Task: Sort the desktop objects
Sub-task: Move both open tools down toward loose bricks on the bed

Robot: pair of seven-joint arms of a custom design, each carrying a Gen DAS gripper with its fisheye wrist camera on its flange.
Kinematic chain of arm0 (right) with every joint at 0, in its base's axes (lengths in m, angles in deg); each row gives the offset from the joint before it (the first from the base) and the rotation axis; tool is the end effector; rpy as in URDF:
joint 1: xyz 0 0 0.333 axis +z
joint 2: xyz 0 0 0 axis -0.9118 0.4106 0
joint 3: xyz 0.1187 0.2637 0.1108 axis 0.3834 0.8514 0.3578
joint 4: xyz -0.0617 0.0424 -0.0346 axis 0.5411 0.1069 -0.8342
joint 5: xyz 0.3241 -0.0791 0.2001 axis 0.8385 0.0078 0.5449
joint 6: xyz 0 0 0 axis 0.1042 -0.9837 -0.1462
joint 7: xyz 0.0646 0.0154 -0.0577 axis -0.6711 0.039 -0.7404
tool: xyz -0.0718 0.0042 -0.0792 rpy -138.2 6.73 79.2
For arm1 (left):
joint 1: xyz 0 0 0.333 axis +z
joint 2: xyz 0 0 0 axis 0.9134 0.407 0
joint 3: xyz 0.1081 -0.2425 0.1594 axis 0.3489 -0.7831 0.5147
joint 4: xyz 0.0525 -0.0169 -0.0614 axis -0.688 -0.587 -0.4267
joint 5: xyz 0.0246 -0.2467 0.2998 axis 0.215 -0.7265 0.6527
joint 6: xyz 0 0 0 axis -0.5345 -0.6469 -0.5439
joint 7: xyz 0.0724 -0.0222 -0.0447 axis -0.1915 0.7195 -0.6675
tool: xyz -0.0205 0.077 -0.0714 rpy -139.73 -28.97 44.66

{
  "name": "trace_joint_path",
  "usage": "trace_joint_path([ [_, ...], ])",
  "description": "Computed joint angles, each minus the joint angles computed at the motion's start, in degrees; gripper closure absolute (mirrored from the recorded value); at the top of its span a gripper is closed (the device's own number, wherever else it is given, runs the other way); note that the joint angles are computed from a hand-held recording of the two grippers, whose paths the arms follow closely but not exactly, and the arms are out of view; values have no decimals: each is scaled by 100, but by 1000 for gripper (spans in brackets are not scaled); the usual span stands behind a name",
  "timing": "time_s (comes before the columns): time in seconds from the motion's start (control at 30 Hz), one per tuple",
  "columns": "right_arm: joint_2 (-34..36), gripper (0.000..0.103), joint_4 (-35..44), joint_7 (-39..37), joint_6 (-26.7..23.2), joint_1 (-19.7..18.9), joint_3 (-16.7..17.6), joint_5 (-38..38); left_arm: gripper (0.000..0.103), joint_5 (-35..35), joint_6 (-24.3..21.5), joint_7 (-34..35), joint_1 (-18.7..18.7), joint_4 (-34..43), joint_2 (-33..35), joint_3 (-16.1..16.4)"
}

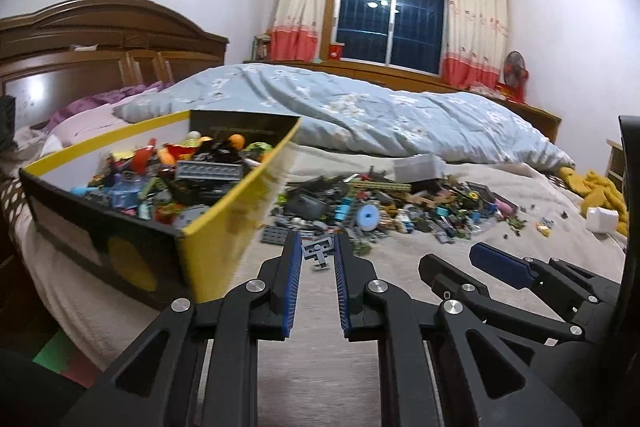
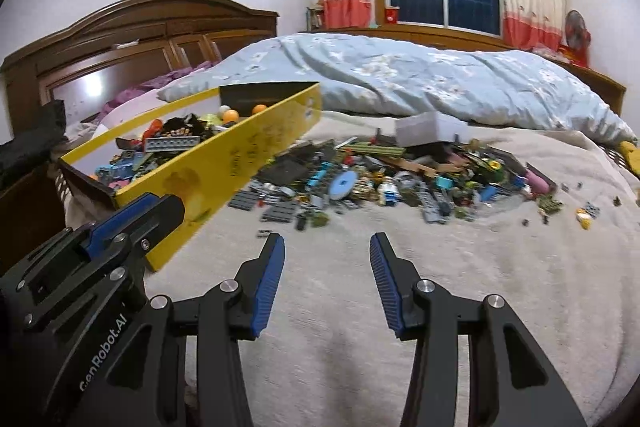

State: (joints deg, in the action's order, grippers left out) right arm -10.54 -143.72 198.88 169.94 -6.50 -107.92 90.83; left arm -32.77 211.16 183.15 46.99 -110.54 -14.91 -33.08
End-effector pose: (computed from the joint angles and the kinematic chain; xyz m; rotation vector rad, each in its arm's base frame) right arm 0.6664 0.3595 0.2832 -1.6132 1.5283 -0.8401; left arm 0.6619 -0.2092 0.2818 -1.4807 1.5794 -1.1670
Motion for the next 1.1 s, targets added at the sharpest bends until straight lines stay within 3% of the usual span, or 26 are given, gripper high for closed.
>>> trace_joint_path([
  [0.3,-143,58,-537,20,76,222,-228,231,87,92,-139,107,-132,274,154,-16],
  [0.37,-204,58,-551,1,-26,189,-174,255,87,237,-200,-8,-30,296,165,-113],
  [0.5,-242,58,-563,40,-37,146,-129,173,87,190,-181,16,-150,343,210,4],
  [0.73,-307,58,-449,-246,149,-245,334,174,87,184,-378,58,-190,412,251,77],
  [1.0,-192,58,-227,-742,396,-516,568,310,87,1512,-1059,-950,919,519,305,-891],
  [1.1,-372,57,-133,-1171,537,-975,1138,223,82,2124,-1062,-1254,1352,555,398,-1282],
])
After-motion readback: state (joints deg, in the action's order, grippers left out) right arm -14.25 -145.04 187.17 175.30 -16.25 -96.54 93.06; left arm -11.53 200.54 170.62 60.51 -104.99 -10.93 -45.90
